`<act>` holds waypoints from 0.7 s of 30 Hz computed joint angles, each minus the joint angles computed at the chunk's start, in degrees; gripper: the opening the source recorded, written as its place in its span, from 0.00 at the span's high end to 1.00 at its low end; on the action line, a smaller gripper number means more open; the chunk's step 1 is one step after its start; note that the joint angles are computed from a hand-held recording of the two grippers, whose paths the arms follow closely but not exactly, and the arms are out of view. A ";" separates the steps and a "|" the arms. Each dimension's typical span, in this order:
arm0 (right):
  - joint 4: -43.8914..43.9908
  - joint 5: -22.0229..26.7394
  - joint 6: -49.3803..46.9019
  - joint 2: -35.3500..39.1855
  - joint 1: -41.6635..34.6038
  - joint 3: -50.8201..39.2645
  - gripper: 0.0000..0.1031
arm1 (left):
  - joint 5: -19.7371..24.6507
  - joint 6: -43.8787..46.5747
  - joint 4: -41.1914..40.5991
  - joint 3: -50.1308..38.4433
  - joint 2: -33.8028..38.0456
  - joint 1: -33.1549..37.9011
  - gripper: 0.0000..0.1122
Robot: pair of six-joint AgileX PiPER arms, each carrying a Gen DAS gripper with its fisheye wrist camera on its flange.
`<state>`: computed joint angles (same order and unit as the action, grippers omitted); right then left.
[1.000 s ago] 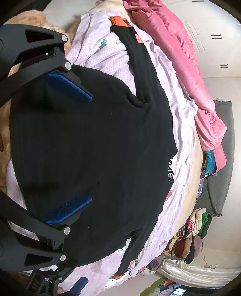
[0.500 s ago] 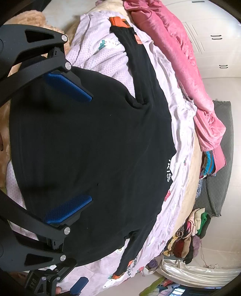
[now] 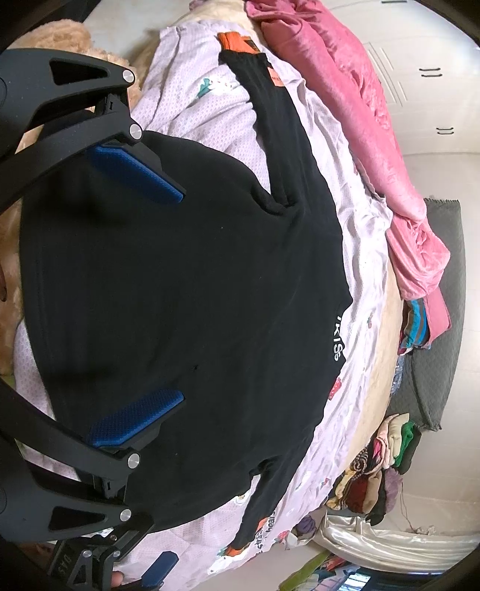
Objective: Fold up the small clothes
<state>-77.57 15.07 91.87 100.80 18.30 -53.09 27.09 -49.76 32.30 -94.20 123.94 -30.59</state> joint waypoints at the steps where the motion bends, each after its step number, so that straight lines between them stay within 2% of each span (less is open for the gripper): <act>1: -0.12 0.10 0.13 0.05 0.11 0.00 0.04 | 0.06 -0.31 0.26 -0.06 0.09 -0.10 0.16; 9: -2.95 0.52 3.03 -0.03 0.60 0.43 0.04 | 0.16 -0.47 0.48 0.13 -0.11 -0.17 0.16; 21: -2.02 0.89 1.80 -0.10 0.81 0.19 0.04 | -0.35 -0.79 0.76 0.58 -0.37 -0.14 0.16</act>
<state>-79.59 15.97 93.68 100.70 19.12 -52.90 26.74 -50.55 33.06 -93.61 123.58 -30.73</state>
